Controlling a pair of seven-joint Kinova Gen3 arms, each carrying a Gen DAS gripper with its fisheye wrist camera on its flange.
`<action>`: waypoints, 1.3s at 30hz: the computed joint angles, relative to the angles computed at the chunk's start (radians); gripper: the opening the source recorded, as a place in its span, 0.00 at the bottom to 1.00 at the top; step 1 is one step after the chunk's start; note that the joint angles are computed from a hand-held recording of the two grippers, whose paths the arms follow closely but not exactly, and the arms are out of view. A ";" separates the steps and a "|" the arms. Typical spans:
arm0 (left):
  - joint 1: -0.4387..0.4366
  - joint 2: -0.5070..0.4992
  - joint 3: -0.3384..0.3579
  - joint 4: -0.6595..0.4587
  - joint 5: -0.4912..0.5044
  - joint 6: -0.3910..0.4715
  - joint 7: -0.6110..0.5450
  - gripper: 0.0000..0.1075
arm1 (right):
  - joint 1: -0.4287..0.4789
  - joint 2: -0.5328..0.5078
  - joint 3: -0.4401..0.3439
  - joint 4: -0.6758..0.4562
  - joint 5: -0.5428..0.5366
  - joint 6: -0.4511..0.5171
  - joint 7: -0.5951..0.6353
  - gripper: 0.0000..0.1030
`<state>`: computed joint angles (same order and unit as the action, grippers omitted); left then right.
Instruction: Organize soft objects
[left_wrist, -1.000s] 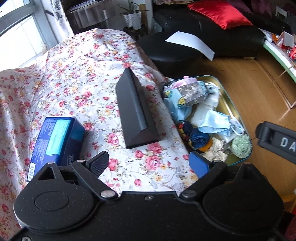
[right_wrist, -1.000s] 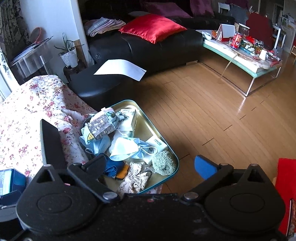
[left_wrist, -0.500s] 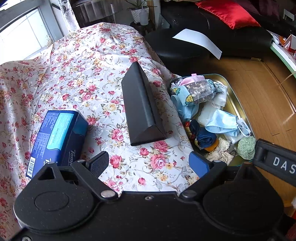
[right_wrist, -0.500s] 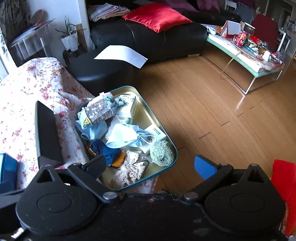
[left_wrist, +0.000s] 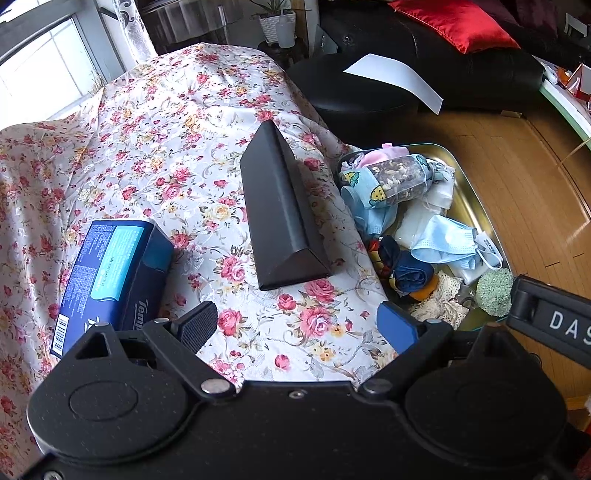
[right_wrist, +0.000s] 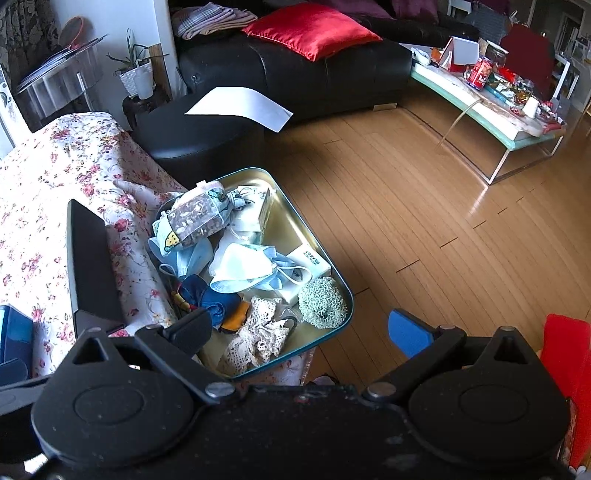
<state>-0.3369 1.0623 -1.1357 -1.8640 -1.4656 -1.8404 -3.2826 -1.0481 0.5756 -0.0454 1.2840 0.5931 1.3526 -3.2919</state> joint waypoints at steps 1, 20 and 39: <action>0.000 0.000 0.000 0.000 0.000 0.000 0.000 0.85 | 0.000 0.000 0.000 0.000 0.000 -0.001 0.000 1.00; 0.007 0.001 0.002 0.002 0.002 -0.005 -0.012 0.85 | 0.001 -0.001 -0.001 0.003 -0.001 -0.004 -0.002 1.00; 0.007 0.003 0.005 0.008 0.006 -0.004 -0.021 0.85 | 0.000 0.005 0.000 -0.004 -0.003 -0.003 -0.003 1.00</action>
